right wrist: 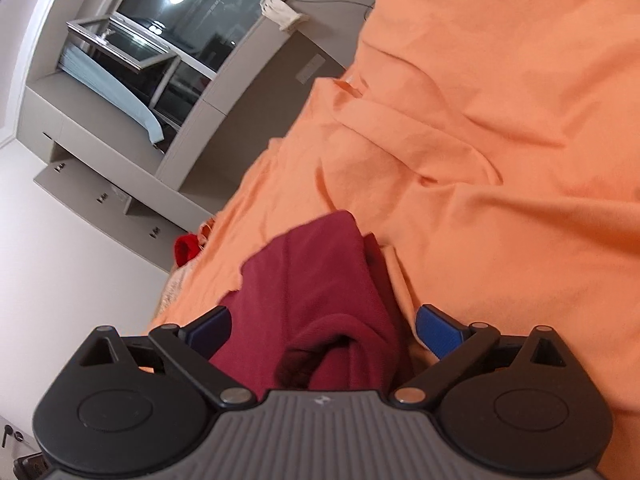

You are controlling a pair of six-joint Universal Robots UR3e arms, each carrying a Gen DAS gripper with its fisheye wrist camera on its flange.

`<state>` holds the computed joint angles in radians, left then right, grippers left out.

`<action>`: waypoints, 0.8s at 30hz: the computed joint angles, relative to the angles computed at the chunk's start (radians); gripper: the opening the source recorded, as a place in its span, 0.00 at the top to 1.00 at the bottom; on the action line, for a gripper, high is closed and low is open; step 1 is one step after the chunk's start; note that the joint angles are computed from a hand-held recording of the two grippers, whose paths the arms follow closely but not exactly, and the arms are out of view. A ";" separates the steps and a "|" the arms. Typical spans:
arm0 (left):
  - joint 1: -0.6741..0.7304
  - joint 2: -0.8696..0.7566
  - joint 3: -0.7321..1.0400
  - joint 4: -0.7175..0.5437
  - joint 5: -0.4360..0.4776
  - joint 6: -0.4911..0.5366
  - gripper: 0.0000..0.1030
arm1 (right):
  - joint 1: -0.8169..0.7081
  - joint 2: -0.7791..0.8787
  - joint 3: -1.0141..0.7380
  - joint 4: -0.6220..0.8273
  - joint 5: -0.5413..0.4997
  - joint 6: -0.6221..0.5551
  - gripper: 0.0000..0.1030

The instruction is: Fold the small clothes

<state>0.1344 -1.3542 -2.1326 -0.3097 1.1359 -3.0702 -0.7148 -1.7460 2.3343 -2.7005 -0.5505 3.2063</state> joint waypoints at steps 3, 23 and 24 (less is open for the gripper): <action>-0.020 -0.039 -0.020 0.047 0.009 0.035 0.00 | 0.043 0.041 -0.017 -0.033 -0.056 0.005 0.15; 0.166 -0.155 -0.199 0.271 -0.329 0.038 0.00 | 0.168 0.133 0.007 -0.311 -0.246 -0.017 0.27; 0.163 -0.161 -0.195 0.274 -0.327 0.035 0.00 | 0.162 0.131 0.008 -0.305 -0.238 -0.016 0.27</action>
